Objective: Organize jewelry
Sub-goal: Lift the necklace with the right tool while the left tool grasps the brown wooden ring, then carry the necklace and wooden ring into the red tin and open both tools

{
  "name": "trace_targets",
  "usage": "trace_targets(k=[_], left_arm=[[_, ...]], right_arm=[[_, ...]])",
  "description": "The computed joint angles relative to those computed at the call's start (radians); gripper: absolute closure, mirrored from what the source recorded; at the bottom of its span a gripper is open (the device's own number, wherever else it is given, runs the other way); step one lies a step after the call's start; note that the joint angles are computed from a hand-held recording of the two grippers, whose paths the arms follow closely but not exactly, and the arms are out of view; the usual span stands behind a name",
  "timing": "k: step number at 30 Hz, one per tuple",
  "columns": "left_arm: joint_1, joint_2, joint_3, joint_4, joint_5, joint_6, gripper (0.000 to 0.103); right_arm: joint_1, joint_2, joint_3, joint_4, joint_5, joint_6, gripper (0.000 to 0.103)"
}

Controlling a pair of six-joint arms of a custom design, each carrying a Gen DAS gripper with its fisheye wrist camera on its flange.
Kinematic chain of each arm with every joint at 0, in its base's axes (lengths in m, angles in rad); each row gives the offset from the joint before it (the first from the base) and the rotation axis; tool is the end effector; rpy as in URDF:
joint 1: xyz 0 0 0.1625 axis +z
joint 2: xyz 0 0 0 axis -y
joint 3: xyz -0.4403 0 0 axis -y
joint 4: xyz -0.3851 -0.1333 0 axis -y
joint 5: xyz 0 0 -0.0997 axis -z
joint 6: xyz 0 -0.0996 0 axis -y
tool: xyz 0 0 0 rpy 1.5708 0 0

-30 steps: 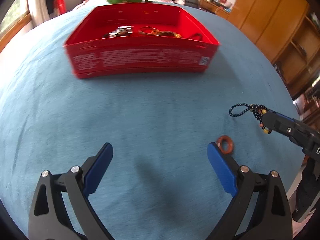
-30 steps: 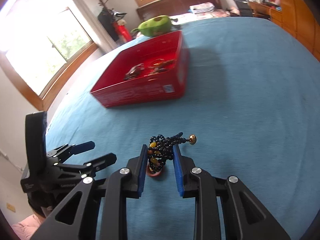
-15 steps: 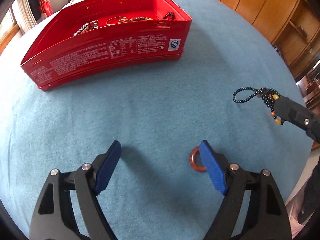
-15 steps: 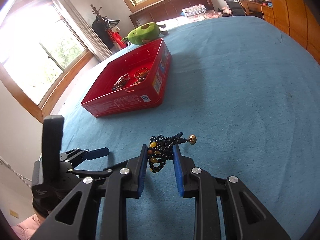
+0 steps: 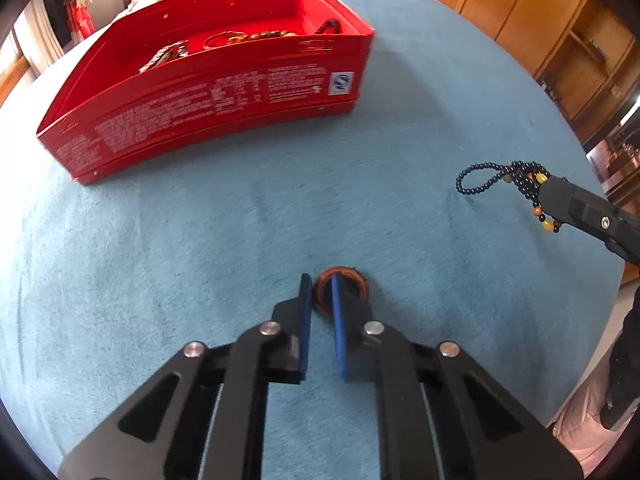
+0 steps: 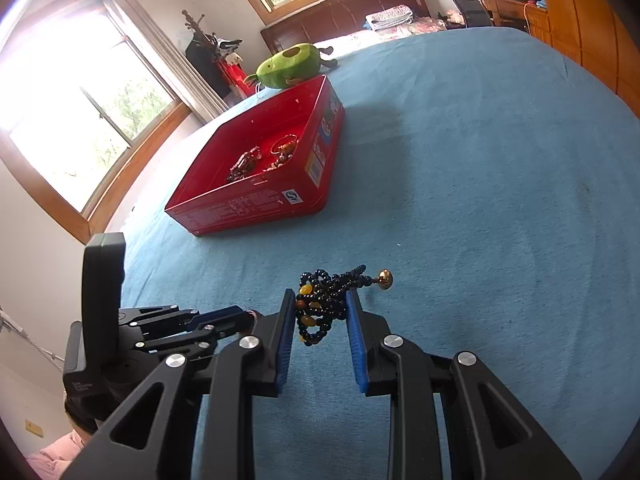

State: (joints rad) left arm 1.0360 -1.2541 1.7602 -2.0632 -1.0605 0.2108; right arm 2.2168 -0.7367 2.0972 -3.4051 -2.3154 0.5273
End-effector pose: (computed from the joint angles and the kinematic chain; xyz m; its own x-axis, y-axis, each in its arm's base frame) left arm -0.1352 -0.5853 0.3060 -0.6242 0.6205 -0.4747 0.6547 0.7470 0.1156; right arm 0.3708 -0.3825 0.0620 -0.9378 0.1884 0.2915 -0.0738 0.7125 -0.6977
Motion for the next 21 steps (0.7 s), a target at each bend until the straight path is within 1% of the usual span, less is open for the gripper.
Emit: trace_targets(k=[5,10,11,12,14,17,21], left_arm=[[0.046,-0.012,-0.035,-0.010,-0.017,-0.011,0.097],[0.082,-0.021,-0.079,-0.018,-0.022,-0.006,0.098],[0.083,-0.024,-0.079,-0.021,-0.022,-0.008,0.098],[0.070,-0.031,-0.070,-0.018,-0.019,-0.024,0.098],[0.077,-0.031,-0.080,-0.005,-0.029,-0.027,0.098],[0.079,-0.037,-0.061,-0.017,-0.011,-0.019,0.098],[0.092,-0.032,-0.067,-0.004,-0.032,-0.023,0.098]], right_arm=[[0.003,0.012,-0.030,0.034,0.004,-0.005,0.078],[0.000,0.038,-0.080,0.073,0.022,-0.027,0.078],[-0.001,0.046,-0.095,0.085,0.030,-0.035,0.078],[-0.002,0.052,-0.108,0.095,0.034,-0.038,0.078],[-0.004,0.063,-0.126,0.109,0.041,-0.040,0.078],[-0.009,0.081,-0.153,0.128,0.056,-0.048,0.078],[-0.023,0.103,-0.187,0.185,0.076,-0.038,0.078]])
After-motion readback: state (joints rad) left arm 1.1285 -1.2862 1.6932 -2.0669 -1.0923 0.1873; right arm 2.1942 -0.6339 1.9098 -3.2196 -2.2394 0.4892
